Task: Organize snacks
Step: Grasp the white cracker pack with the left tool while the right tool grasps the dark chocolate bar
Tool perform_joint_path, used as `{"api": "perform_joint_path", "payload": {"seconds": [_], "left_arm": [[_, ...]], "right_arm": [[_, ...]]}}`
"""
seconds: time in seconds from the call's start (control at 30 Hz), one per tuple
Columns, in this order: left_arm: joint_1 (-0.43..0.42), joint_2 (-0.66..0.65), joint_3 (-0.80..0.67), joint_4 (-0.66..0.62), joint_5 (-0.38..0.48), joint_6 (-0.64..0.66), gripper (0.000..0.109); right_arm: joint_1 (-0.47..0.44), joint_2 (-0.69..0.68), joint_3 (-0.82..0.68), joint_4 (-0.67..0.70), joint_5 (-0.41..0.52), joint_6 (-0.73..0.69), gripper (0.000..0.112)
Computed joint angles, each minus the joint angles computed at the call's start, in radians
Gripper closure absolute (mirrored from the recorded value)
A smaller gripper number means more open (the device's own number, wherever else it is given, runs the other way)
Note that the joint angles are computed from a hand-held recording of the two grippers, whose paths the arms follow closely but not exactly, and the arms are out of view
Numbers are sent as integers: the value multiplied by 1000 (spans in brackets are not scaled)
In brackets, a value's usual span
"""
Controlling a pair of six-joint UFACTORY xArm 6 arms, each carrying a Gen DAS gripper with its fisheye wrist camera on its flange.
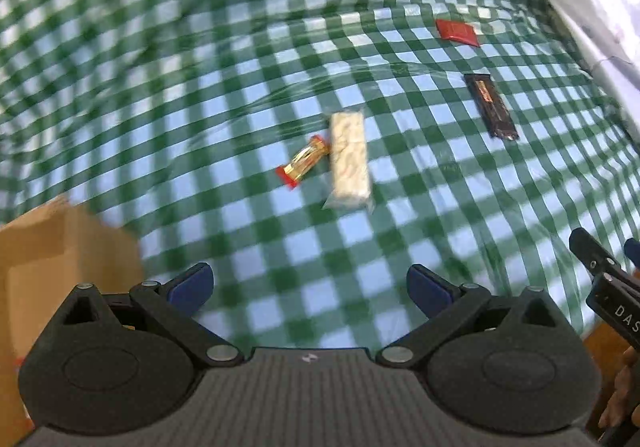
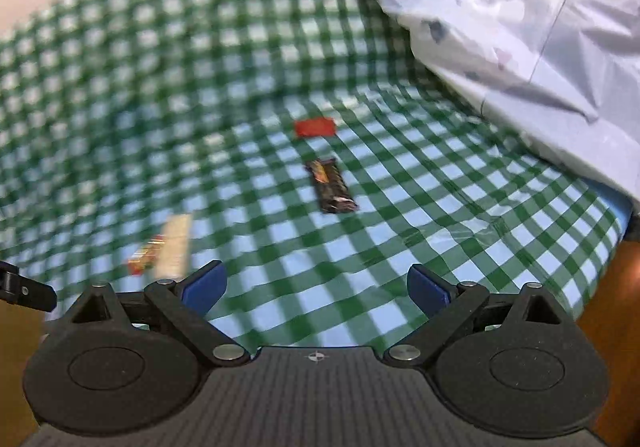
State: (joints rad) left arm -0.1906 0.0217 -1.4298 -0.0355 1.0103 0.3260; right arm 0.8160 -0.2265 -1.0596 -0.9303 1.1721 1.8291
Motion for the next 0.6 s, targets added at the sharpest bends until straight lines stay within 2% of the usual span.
{"api": "perform_joint_path", "payload": {"seconds": [0.17, 0.33, 0.47, 0.53, 0.57, 0.6], "left_arm": [[-67, 262, -172, 46, -43, -113, 6], [-95, 519, -430, 56, 40, -188, 6], [-108, 684, -645, 71, 143, -246, 6], [-112, 734, -711, 77, 166, -257, 6], [-113, 750, -730, 80, 171, -259, 6], [-115, 762, -745, 87, 173, -261, 6]], "right_arm": [[-232, 88, 39, -27, -229, -19, 15], [-417, 253, -23, -89, -406, -47, 15], [-507, 384, -114, -72, -496, -115, 15], [-526, 444, -166, -42, -501, -158, 15], [-526, 476, -198, -47, -490, -168, 10], [-524, 500, -222, -87, -479, -148, 10]]}}
